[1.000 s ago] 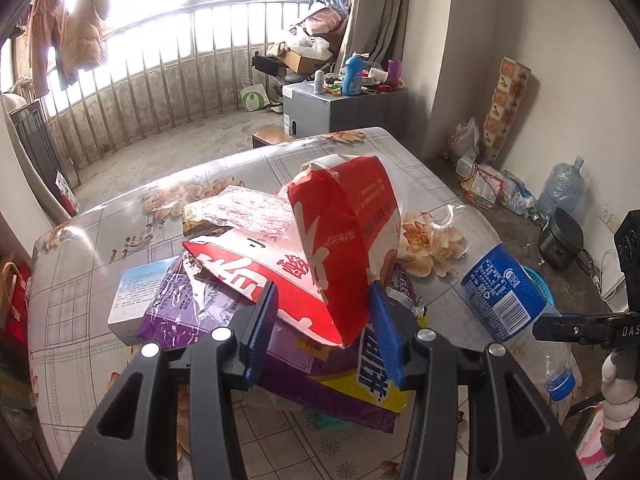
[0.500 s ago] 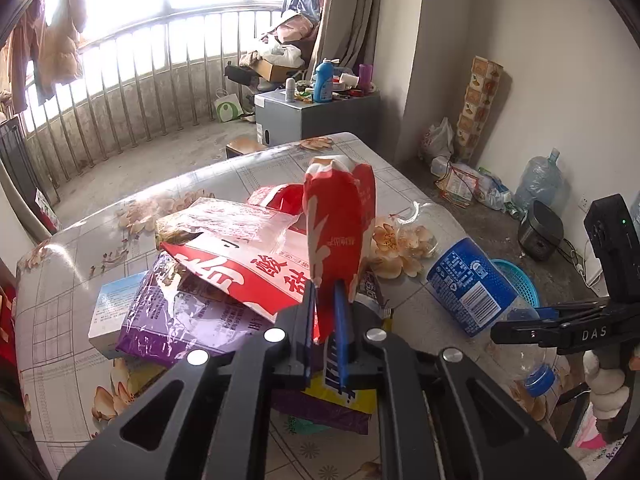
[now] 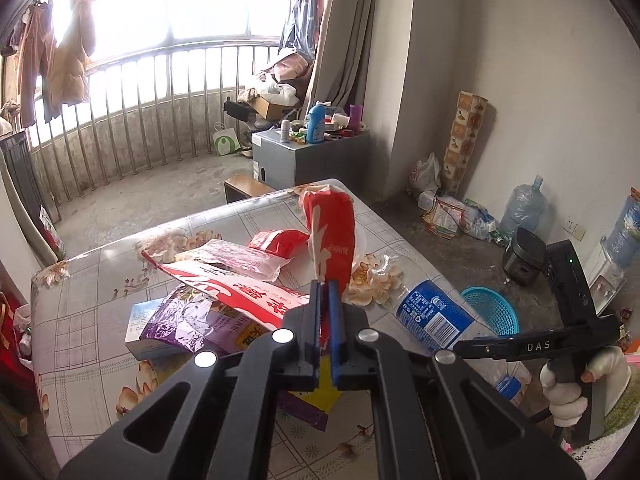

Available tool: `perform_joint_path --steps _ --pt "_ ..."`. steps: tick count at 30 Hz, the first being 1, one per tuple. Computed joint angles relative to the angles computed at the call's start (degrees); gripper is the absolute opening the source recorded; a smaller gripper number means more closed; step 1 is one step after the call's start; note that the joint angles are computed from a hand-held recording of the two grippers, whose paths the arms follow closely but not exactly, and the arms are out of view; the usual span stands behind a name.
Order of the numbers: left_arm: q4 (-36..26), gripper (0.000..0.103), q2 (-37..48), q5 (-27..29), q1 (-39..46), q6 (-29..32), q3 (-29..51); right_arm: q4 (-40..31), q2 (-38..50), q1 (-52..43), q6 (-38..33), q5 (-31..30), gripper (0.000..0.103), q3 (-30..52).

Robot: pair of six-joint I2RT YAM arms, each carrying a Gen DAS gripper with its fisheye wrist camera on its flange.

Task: Collect trash
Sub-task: 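Grasp the red snack bag with the left tool while the right tool holds the bottle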

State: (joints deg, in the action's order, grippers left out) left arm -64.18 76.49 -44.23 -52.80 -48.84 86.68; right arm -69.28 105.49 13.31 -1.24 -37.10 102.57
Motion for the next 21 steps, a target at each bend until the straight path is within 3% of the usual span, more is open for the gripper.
perform_joint_path --steps 5,12,16,21 --pt "-3.85 0.002 0.32 -4.35 -4.66 -3.33 5.6 0.65 -3.71 -3.13 -0.62 -4.92 0.064 -3.89" --pt "-3.92 0.001 5.36 -5.04 -7.94 -0.02 16.58 -1.84 -7.23 -10.56 -5.09 -12.4 0.064 -7.77" --pt "0.52 0.001 10.88 -1.02 -7.12 6.23 23.49 -5.02 -7.61 -16.26 -9.0 -16.23 0.064 -8.67" --pt "3.67 0.001 22.9 8.49 -3.39 13.84 37.3 -6.83 -8.58 -25.11 -11.28 -19.71 0.064 -9.51"
